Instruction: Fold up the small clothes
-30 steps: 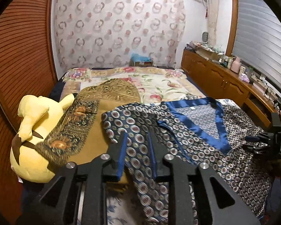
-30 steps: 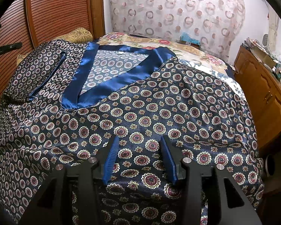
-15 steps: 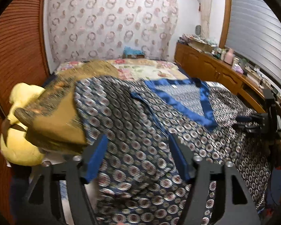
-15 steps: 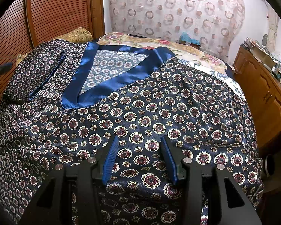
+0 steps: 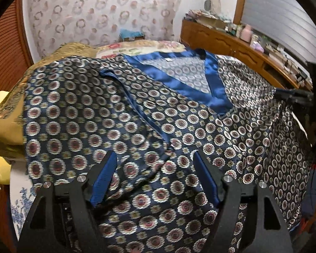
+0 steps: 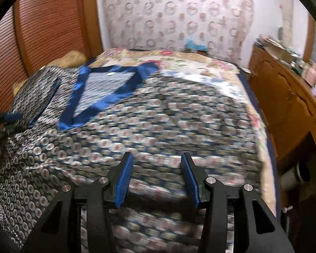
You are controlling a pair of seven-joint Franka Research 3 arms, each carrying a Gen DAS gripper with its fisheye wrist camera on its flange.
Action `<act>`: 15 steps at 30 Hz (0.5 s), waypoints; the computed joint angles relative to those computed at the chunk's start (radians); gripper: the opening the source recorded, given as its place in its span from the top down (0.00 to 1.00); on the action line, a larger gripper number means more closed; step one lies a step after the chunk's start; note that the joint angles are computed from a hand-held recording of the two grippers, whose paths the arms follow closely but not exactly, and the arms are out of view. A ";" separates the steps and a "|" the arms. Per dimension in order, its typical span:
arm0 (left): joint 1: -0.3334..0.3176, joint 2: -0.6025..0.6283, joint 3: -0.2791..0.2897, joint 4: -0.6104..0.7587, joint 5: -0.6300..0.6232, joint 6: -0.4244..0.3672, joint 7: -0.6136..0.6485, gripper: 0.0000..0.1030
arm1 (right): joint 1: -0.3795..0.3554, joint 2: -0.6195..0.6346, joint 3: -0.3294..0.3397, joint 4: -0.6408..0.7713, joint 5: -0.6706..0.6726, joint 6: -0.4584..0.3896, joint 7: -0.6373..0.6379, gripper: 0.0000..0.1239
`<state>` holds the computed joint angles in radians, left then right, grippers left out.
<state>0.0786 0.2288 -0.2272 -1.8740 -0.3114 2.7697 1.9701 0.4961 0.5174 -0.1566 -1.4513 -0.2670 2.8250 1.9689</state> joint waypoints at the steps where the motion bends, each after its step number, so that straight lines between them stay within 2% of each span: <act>1: -0.007 0.002 0.005 0.001 0.016 -0.002 -0.012 0.27 | 0.006 -0.016 -0.021 -0.025 -0.011 0.007 0.023 0.61; 4: -0.022 0.017 0.014 0.015 0.061 -0.005 -0.051 0.27 | 0.018 -0.061 -0.075 -0.096 -0.055 0.023 0.106 0.61; 8: -0.024 0.031 0.011 0.032 0.089 -0.020 -0.072 0.27 | 0.009 -0.091 -0.095 -0.146 -0.105 0.012 0.189 0.61; 12: -0.035 0.047 0.016 0.044 0.134 -0.023 -0.101 0.26 | -0.022 -0.105 -0.070 -0.175 -0.117 0.007 0.235 0.61; 15: -0.040 0.052 0.017 0.048 0.169 -0.018 -0.118 0.26 | -0.074 -0.106 -0.027 -0.183 -0.077 0.013 0.206 0.61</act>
